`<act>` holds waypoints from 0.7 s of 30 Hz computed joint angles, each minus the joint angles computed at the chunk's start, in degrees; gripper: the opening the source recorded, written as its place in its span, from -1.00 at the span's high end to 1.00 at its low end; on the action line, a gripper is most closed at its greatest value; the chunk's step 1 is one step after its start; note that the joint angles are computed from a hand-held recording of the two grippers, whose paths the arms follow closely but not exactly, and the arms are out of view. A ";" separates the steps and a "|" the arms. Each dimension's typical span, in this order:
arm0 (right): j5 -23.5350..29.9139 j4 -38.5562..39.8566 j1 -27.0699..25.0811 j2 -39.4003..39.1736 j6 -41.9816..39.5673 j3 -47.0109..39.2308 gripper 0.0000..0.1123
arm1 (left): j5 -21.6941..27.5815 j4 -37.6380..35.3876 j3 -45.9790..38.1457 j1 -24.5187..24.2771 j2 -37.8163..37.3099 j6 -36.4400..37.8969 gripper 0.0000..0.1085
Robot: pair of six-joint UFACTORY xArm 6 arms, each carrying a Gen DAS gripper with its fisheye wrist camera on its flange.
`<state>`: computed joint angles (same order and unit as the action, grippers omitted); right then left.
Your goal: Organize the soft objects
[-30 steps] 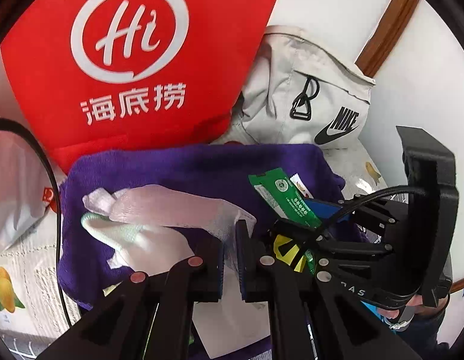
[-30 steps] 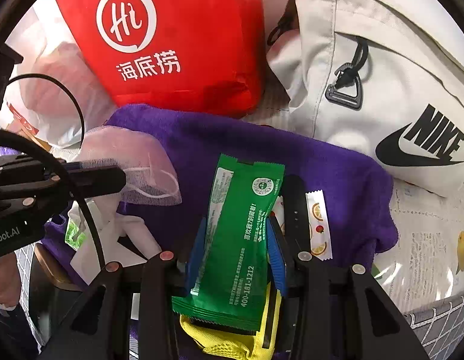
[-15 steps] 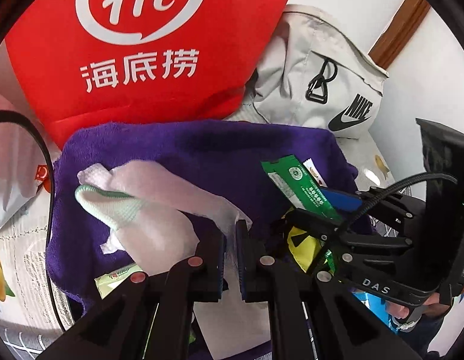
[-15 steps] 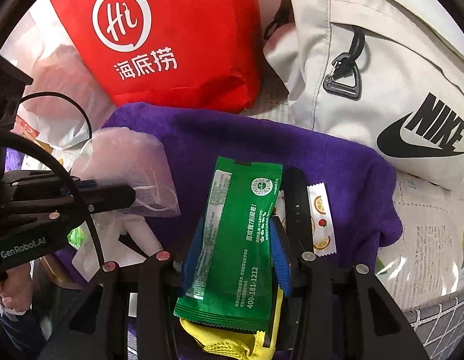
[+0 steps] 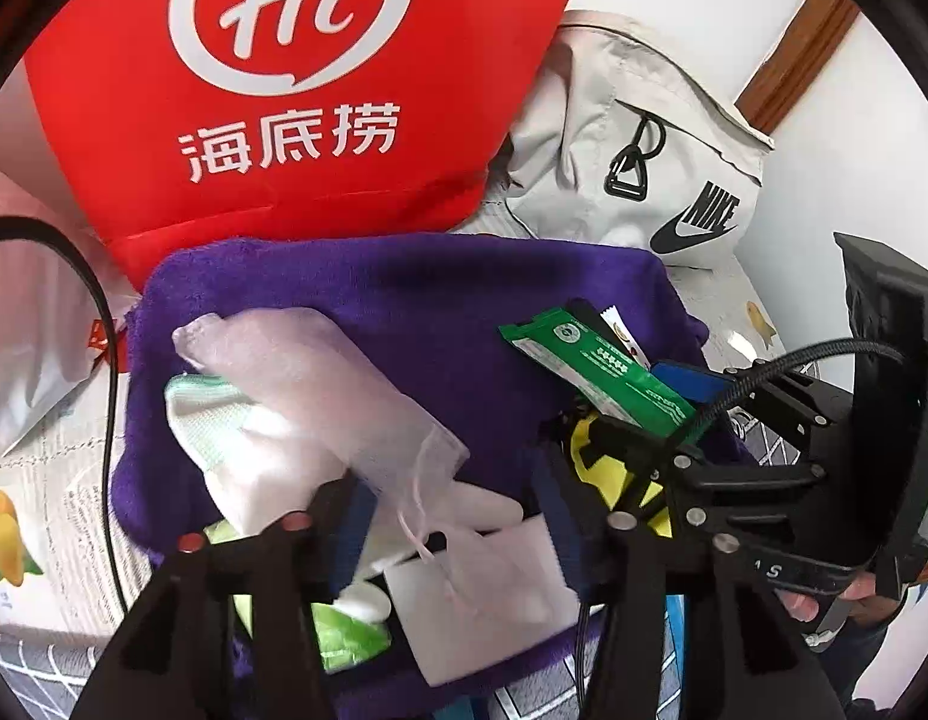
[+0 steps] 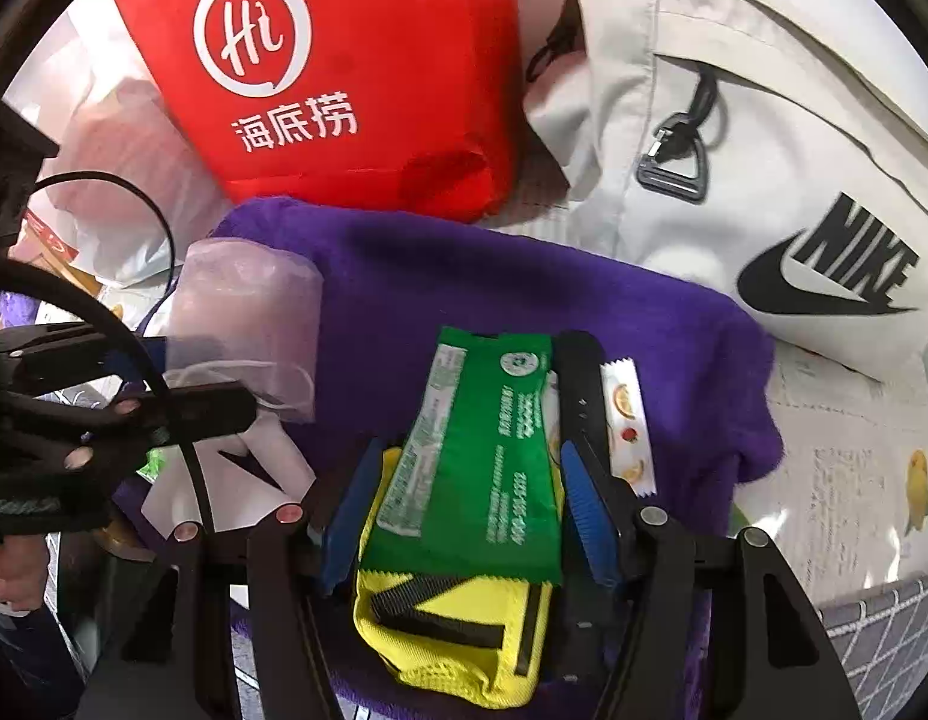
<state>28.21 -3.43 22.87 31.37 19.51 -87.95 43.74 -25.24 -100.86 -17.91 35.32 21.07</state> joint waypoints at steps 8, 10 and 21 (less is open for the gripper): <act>0.56 -3.42 0.61 -6.01 4.16 6.12 -0.11 | 0.69 7.19 4.97 -0.43 -4.83 -5.40 -0.31; 0.80 -4.87 0.99 -8.33 5.78 8.30 -0.14 | 0.45 7.94 7.01 -0.53 -6.73 -6.05 -0.44; 0.53 -19.08 4.30 -23.72 24.00 22.99 -0.62 | -6.24 12.86 27.18 -1.47 -22.86 -12.69 -0.61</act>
